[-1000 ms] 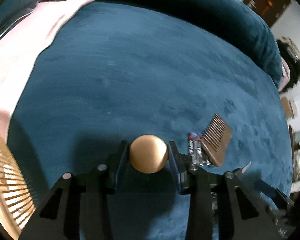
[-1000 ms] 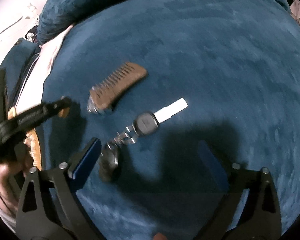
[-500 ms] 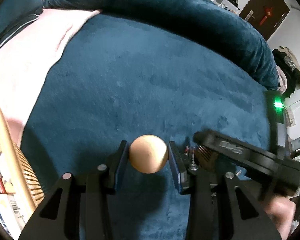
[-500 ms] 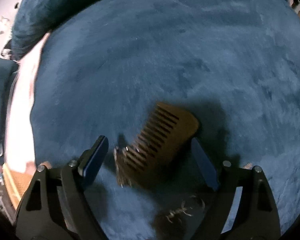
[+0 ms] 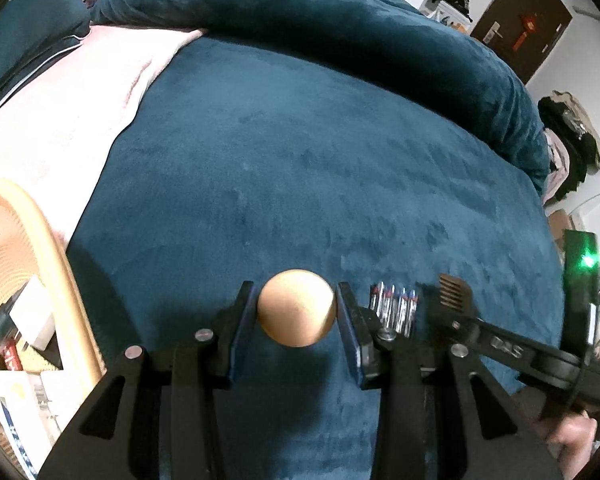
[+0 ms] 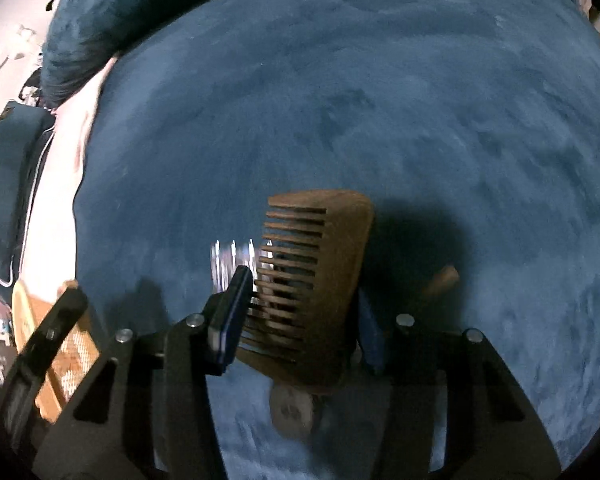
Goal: Organize rigid objects
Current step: 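Carry the wooden cap and the comb over the orange basket with both tools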
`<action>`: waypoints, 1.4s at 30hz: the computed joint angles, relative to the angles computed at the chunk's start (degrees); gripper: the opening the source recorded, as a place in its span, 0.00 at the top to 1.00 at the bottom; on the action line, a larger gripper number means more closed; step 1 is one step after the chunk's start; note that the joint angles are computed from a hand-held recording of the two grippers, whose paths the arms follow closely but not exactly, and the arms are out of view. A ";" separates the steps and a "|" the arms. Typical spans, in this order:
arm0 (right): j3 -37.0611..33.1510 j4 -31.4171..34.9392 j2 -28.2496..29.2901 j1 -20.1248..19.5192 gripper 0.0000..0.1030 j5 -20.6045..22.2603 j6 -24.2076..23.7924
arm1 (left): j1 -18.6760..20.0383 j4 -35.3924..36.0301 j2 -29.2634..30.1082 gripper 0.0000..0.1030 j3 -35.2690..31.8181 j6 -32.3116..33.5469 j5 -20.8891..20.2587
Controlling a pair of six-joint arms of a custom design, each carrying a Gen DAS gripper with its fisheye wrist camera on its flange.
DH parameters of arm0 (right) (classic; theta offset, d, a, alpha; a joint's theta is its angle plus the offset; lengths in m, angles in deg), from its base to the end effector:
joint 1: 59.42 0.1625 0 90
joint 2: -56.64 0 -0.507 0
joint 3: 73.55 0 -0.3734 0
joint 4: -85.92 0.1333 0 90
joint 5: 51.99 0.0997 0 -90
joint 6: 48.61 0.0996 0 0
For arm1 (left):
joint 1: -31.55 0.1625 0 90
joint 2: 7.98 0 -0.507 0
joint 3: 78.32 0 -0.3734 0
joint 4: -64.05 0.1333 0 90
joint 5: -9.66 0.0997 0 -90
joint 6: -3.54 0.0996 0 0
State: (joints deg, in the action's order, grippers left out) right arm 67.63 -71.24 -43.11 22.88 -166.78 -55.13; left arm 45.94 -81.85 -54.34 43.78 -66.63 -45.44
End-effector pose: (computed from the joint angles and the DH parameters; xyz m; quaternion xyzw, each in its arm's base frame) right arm 0.0474 -0.3325 0.3769 -0.0576 -0.9516 0.1899 0.2346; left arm -0.4447 -0.3105 0.0568 0.0962 0.9362 -0.2340 0.2440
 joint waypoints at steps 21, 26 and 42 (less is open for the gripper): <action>3.18 8.64 -12.28 5.05 0.52 5.69 -2.22 | -12.63 10.38 -10.16 0.61 6.09 -11.57 4.87; 3.27 8.61 -10.84 11.83 0.52 4.60 0.43 | -15.25 16.18 -15.01 0.61 8.11 -18.48 7.99; 3.18 1.66 3.48 29.97 0.51 2.66 6.89 | -19.54 42.93 -29.47 0.61 12.10 -45.18 5.28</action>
